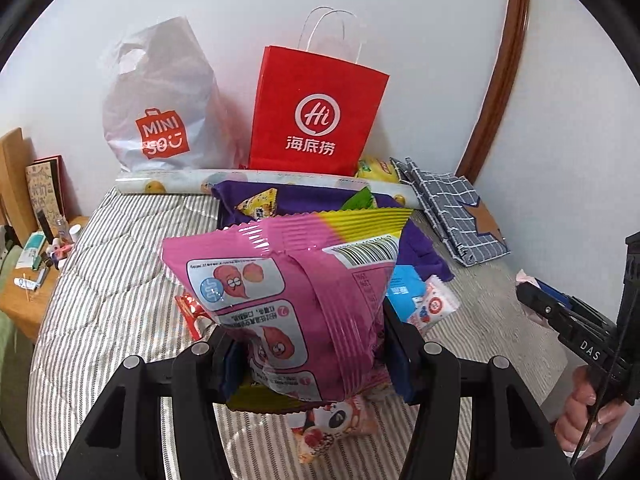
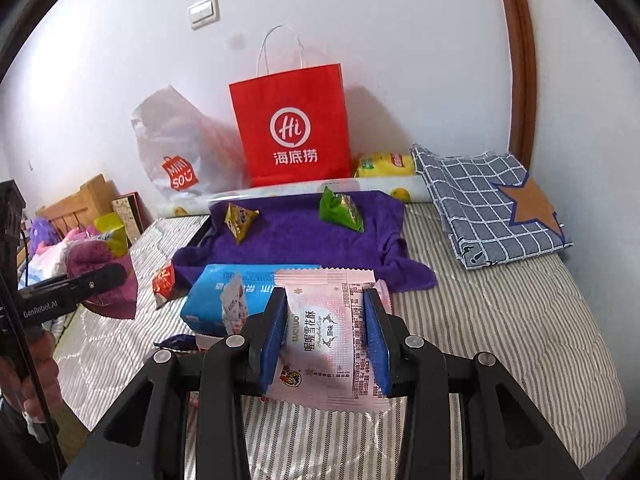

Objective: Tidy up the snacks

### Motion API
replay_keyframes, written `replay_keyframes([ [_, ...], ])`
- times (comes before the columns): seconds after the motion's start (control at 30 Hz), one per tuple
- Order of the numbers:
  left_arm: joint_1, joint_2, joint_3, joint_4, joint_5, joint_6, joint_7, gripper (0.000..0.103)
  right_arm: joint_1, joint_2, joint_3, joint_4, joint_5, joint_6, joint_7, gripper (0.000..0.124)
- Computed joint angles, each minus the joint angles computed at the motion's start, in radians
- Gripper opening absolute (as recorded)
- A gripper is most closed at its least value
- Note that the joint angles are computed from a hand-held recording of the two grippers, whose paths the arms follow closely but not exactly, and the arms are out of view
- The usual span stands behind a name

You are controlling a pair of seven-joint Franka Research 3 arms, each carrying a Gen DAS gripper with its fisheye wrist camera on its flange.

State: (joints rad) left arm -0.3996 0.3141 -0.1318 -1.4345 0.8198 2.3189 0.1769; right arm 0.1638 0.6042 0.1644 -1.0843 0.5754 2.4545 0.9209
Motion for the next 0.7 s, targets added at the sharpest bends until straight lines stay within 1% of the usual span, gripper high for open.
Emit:
replay_keyframes([
  [0.13, -0.009, 0.013, 0.001, 0.031, 0.007, -0.015, 0.014, 0.055, -0.004, -0.001, 0.003, 0.008, 0.011, 0.006, 0.005, 0.038],
  [0.27, -0.008, 0.017, 0.002, 0.039, -0.001, 0.004, 0.021, 0.055, -0.005, 0.010, 0.004, 0.034, 0.011, -0.009, 0.021, 0.038],
  [0.4, -0.012, 0.027, 0.006, 0.054, -0.001, 0.007, 0.030, 0.055, -0.004, 0.005, 0.006, 0.033, 0.013, 0.001, 0.016, 0.038],
  [0.7, -0.017, 0.038, 0.010, 0.071, -0.014, 0.011, 0.050, 0.055, -0.005, 0.013, 0.013, 0.054, 0.027, -0.009, 0.015, 0.038],
])
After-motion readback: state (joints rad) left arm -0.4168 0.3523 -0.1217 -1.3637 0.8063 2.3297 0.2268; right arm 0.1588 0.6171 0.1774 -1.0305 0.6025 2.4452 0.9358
